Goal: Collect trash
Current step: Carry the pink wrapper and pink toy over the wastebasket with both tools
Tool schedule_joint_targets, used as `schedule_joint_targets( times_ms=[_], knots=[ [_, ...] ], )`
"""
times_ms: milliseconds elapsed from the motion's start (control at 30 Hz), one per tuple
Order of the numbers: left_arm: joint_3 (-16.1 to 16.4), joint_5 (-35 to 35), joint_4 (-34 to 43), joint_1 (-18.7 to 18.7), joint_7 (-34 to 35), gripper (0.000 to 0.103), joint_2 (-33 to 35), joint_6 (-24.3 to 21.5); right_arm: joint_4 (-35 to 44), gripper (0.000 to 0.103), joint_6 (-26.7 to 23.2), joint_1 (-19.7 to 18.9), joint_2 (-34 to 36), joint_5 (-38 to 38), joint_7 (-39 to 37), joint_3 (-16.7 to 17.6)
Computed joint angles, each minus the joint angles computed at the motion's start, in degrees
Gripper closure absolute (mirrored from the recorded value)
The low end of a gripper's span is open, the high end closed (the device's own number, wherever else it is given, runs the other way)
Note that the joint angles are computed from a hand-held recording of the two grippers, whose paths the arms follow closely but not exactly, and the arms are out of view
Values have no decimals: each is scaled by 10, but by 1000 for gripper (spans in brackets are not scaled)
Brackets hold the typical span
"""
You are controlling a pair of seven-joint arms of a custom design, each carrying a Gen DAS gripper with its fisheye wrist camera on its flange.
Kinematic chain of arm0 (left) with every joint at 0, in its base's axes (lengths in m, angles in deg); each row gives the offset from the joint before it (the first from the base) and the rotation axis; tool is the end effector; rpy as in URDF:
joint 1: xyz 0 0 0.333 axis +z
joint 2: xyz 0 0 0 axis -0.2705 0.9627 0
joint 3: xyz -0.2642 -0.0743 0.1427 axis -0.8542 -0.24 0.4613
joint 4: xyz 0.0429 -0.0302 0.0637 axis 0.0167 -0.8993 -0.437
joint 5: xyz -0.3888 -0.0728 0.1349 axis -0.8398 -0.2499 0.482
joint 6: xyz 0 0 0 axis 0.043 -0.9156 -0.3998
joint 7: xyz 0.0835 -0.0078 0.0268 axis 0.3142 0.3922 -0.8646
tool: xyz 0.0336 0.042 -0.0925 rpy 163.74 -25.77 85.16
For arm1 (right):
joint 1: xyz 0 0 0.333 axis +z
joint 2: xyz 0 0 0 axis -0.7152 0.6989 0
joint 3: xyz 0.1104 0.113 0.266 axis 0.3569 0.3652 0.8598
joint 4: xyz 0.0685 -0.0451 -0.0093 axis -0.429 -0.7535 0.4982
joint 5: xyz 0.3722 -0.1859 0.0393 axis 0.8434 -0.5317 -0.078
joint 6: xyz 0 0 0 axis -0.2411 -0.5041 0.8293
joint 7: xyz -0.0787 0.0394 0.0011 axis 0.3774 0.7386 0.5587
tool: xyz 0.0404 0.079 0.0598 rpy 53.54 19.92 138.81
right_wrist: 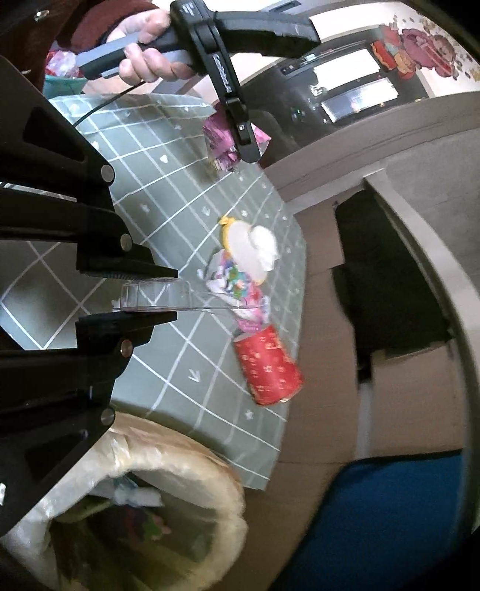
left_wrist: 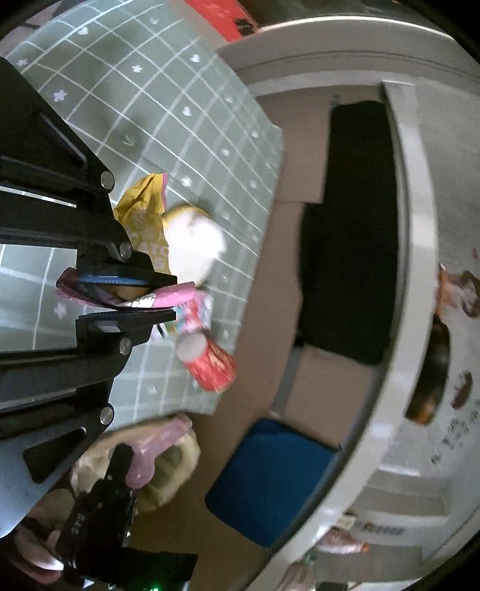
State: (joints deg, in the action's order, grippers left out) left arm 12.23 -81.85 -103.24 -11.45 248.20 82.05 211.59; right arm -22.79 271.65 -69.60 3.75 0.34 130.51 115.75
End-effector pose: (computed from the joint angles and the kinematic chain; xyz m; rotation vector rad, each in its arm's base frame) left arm 0.6715 -0.0646 0.3817 -1.5948 1.8759 -1.1981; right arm 0.6646 0.1617 0.3215 -1.7329 1.4092 -0.3942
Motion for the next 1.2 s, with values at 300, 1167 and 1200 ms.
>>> schedule_joint_targets(
  times_ms=[300, 1167, 1200],
  knots=[
    [-1, -144, -14, -43, 147, 92, -59, -33, -89, 89, 88, 75, -140, 19, 72, -126],
    [-34, 49, 110, -142, 14, 92, 81, -74, -234, 89, 154, 319, -268, 347, -99, -430],
    [-31, 75, 118, -145, -11, 92, 91, -75, -232, 89, 152, 311, -264, 329, -81, -428]
  ],
)
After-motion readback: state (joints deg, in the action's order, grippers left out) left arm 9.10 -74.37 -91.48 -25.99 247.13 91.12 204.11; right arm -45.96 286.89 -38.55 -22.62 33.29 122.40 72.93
